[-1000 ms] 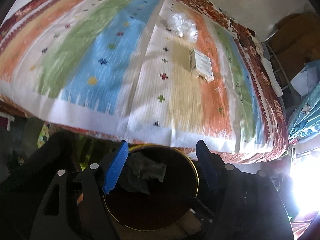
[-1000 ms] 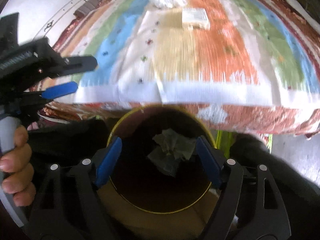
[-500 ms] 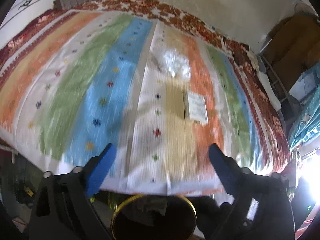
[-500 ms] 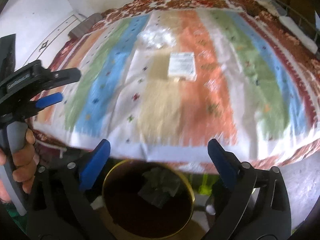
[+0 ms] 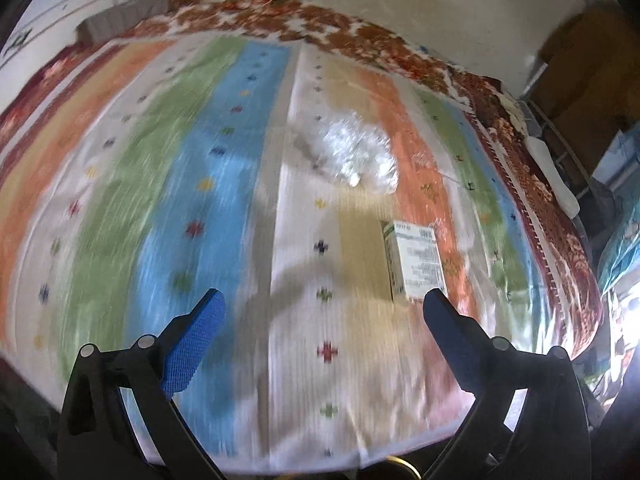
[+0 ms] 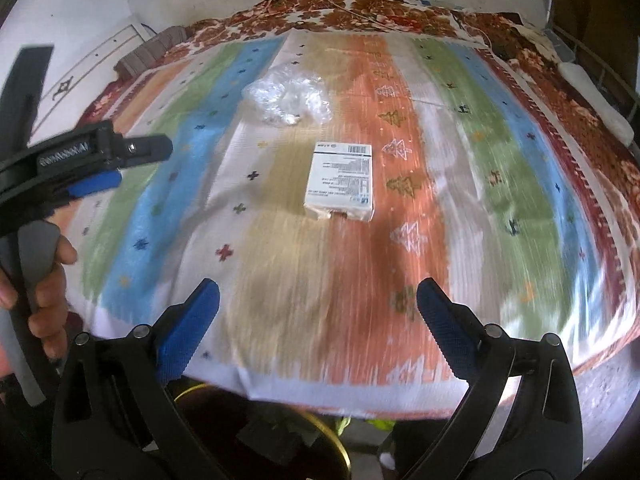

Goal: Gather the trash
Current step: 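Move both open grippers back over the blanket toward the remaining trash, then grasp the clear plastic bag with the left gripper while the right gripper grasps the white box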

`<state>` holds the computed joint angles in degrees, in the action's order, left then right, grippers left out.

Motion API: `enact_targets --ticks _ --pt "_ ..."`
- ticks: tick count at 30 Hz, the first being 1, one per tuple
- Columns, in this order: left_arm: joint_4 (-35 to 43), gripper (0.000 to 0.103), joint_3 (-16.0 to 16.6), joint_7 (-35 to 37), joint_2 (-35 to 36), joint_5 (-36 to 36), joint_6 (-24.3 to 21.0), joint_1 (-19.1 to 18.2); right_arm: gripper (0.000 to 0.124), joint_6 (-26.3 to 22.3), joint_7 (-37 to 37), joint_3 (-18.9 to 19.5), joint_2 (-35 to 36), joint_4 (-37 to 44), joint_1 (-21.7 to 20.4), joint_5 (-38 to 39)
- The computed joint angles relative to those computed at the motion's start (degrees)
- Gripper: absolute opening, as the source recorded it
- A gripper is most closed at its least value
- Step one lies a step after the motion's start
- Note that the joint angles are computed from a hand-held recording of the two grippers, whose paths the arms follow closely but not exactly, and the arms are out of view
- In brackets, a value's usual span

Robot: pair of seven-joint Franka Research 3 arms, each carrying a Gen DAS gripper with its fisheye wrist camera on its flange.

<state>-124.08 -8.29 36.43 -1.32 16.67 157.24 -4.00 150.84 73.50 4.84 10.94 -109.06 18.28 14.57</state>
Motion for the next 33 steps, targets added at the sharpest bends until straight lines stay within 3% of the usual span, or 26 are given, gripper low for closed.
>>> enact_targets --ticks 3,10,17,22,29,33 --pt "2.04 0.097 0.59 0.6 2.72 2.42 2.27 0.6 0.094 0.44 1.21 -0.32 3.36 3.14 0.39 -1.04" --pt "6.58 0.097 1.31 6.81 9.1 -3.11 6.82 2.41 0.094 2.45 1.39 -0.37 10.53 9.82 0.86 -1.74" --pt "11.76 0.096 0.94 10.88 15.27 -7.31 9.74 4.37 0.094 -0.23 3.08 -1.31 17.94 18.73 1.95 -3.51" --pt "17.02 0.096 -0.09 15.69 20.08 -8.0 8.7 5.28 0.094 0.0 7.03 -4.88 22.35 23.52 5.25 -10.0" --pt "22.92 0.094 0.39 17.0 26.05 -9.47 10.47 5.77 0.092 -4.23 10.11 -5.09 28.49 31.5 4.82 -11.15" --pt "27.82 0.088 0.12 18.16 29.92 -9.34 9.22 5.91 0.08 -6.92 9.81 -4.04 31.9 36.23 3.86 -10.23"
